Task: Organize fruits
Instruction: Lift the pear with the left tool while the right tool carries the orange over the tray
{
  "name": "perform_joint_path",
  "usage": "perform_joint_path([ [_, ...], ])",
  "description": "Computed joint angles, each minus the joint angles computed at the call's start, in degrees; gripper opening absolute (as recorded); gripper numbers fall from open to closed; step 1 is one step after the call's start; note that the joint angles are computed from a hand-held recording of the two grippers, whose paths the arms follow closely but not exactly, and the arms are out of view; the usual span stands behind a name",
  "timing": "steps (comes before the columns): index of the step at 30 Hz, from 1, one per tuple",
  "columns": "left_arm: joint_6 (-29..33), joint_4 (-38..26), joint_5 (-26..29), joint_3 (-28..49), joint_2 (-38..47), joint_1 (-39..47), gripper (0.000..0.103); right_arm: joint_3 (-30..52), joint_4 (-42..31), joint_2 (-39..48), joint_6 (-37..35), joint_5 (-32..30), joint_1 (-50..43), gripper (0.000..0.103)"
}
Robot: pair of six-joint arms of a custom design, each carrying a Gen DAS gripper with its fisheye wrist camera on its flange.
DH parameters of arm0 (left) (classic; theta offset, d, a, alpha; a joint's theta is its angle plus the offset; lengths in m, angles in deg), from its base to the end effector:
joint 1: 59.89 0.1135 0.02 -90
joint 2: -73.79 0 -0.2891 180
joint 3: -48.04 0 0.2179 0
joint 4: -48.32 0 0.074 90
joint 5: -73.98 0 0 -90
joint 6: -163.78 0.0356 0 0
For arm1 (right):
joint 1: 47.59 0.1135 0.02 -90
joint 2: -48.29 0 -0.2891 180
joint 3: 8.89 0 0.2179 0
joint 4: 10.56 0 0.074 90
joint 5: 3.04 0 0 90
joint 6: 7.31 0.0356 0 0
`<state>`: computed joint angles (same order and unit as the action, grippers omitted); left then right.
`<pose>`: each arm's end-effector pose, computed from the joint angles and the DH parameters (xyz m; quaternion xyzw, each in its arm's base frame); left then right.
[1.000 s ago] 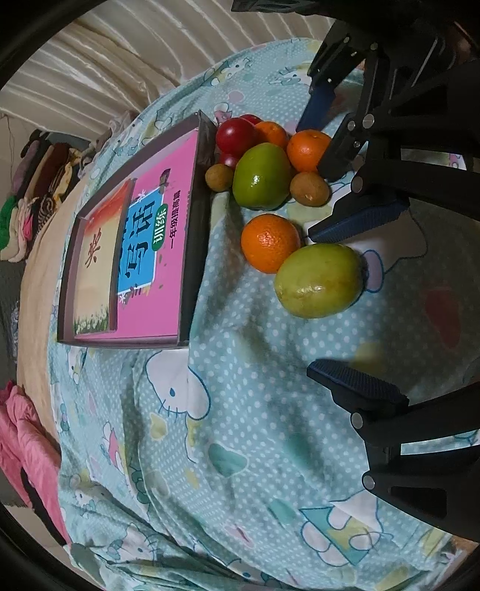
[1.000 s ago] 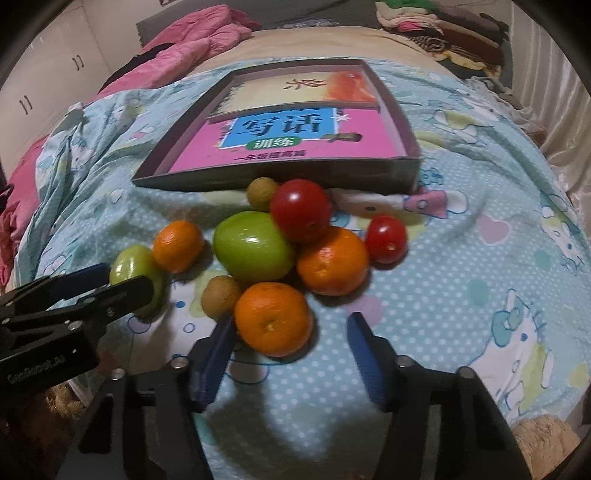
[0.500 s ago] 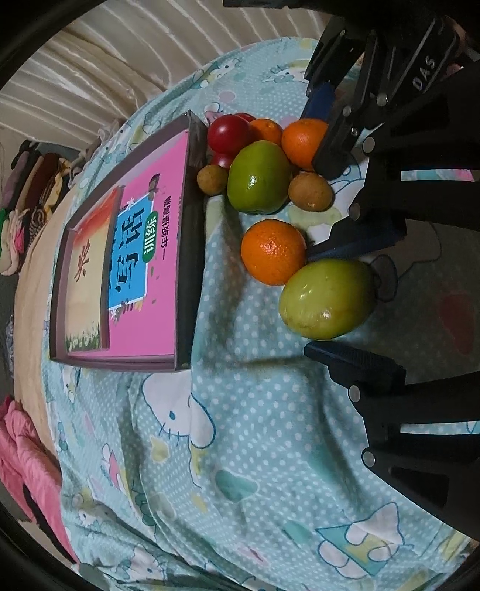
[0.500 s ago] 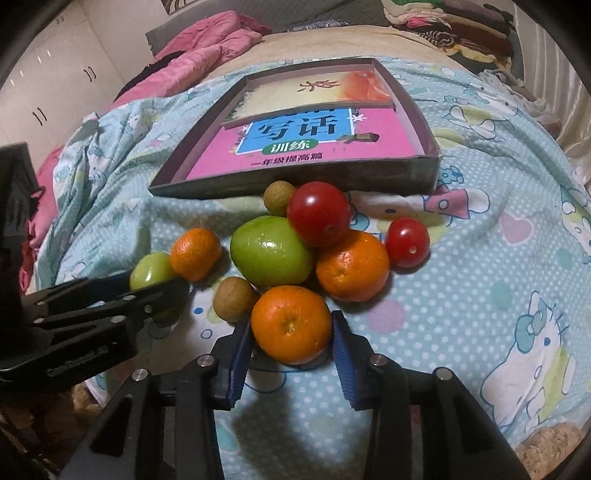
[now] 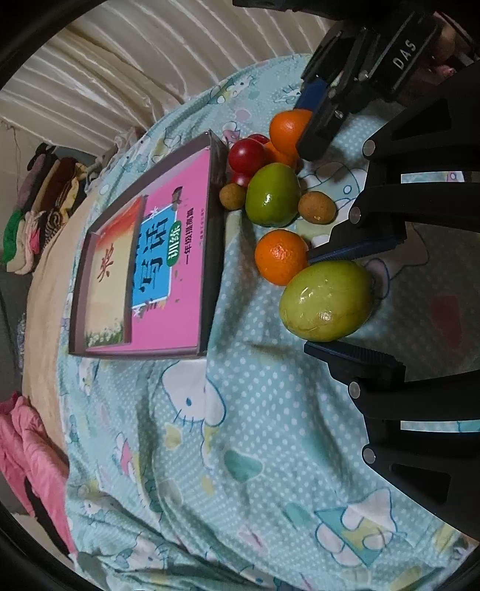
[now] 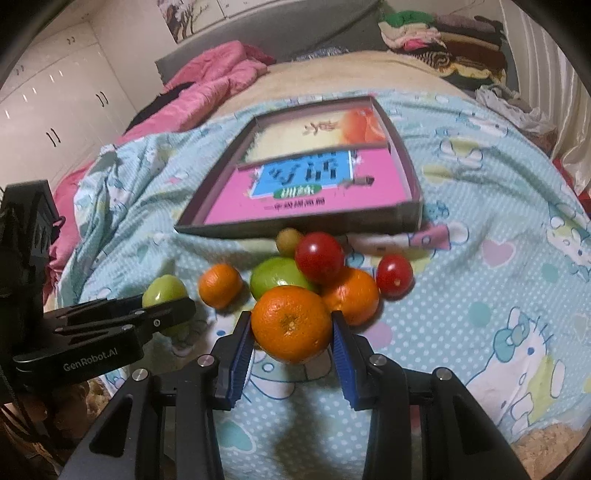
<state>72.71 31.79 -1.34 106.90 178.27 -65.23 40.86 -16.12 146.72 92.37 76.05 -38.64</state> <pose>0.2932 -0.0365 0.1418 0.0666 0.9608 -0.1372 0.2314 0.2656 0.0486 0.1474 -0.0232 0.9476 0.1388 0.2870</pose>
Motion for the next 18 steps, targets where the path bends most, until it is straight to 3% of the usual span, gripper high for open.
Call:
perform_joint_path([
  [7, -0.3, 0.1, 0.0, -0.2, -3.8, 0.2, 0.043, 0.3, 0.5, -2.3, -1.7, 0.2, -1.3, 0.041],
  [18, -1.4, -1.6, -0.9, 5.2, -1.9, -1.5, 0.043, 3.4, 3.6, -0.3, -4.3, 1.1, -4.4, 0.041],
])
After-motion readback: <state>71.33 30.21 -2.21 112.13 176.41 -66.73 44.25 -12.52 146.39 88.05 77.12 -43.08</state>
